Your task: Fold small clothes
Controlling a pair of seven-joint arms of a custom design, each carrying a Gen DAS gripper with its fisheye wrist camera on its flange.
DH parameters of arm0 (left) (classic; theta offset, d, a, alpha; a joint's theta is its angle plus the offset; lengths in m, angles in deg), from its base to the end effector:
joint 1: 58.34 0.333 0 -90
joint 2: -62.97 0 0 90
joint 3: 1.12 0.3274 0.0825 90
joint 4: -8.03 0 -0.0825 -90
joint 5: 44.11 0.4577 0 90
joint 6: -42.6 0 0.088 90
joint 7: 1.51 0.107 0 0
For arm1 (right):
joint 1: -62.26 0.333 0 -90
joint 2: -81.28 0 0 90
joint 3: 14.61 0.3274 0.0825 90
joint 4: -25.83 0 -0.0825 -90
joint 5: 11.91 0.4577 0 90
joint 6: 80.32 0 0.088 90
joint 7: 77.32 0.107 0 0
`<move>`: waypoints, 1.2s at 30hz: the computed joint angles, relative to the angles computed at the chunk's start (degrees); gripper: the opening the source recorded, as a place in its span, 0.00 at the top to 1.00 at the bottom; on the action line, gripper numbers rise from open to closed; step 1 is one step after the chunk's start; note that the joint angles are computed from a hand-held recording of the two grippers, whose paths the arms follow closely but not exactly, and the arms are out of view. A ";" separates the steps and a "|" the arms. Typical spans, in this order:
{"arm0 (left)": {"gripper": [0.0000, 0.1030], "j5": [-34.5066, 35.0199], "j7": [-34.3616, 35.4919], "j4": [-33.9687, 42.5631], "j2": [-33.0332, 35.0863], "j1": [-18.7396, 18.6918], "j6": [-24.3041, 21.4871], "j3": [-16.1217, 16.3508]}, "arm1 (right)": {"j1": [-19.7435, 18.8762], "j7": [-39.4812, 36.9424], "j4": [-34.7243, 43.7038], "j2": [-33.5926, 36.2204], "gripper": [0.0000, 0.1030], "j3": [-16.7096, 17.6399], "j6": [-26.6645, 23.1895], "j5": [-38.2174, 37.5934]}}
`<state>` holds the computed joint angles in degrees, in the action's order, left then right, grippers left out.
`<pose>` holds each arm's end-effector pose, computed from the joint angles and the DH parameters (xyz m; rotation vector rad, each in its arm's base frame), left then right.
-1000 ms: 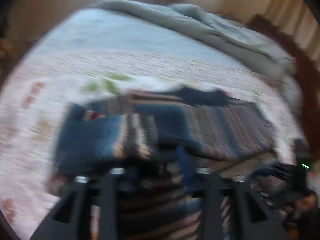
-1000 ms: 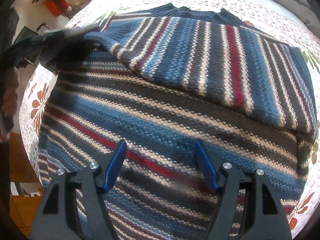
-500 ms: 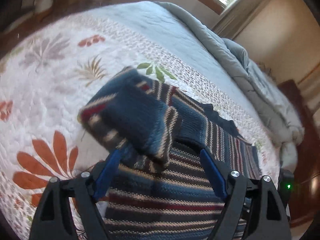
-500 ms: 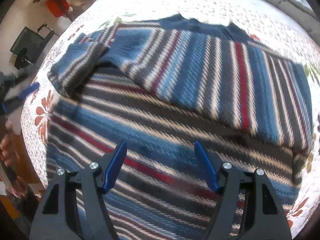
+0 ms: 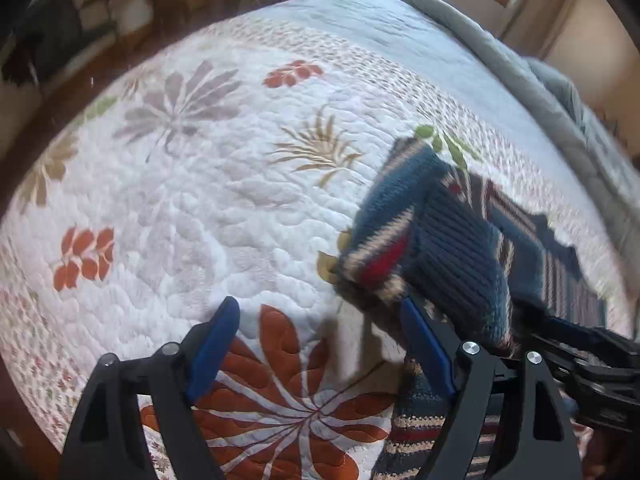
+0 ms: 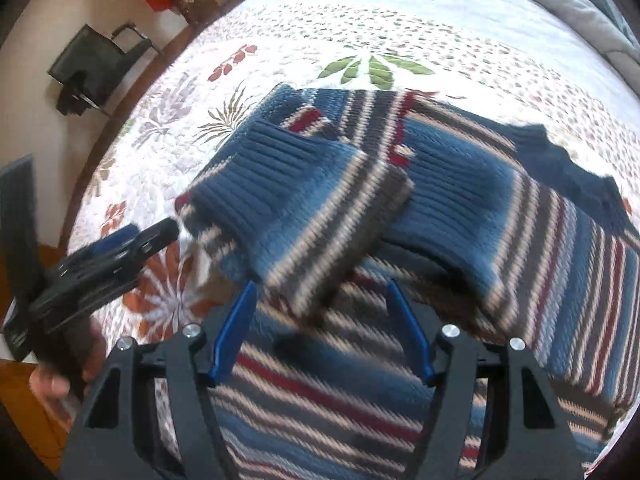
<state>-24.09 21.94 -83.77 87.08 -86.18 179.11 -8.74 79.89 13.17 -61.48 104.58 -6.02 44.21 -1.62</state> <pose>0.6420 -0.4374 0.4060 -2.3756 1.6548 -0.5654 0.6979 0.3340 0.4384 -2.3057 1.6200 0.0797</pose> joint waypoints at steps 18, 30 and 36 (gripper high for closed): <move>0.14 3.60 -7.29 -5.55 -3.87 2.75 -1.48 -0.61 | 6.42 2.82 25.03 18.57 0.71 -0.36 -9.06 -6.58; 0.14 2.31 -4.78 -0.61 -0.04 0.85 -1.58 -0.41 | -3.92 -3.71 -3.70 -4.36 0.86 0.30 8.19 4.88; 0.14 0.68 -0.15 4.51 3.77 -0.52 -1.44 -1.03 | -6.82 -2.58 -16.41 -12.83 0.78 -3.40 9.17 7.46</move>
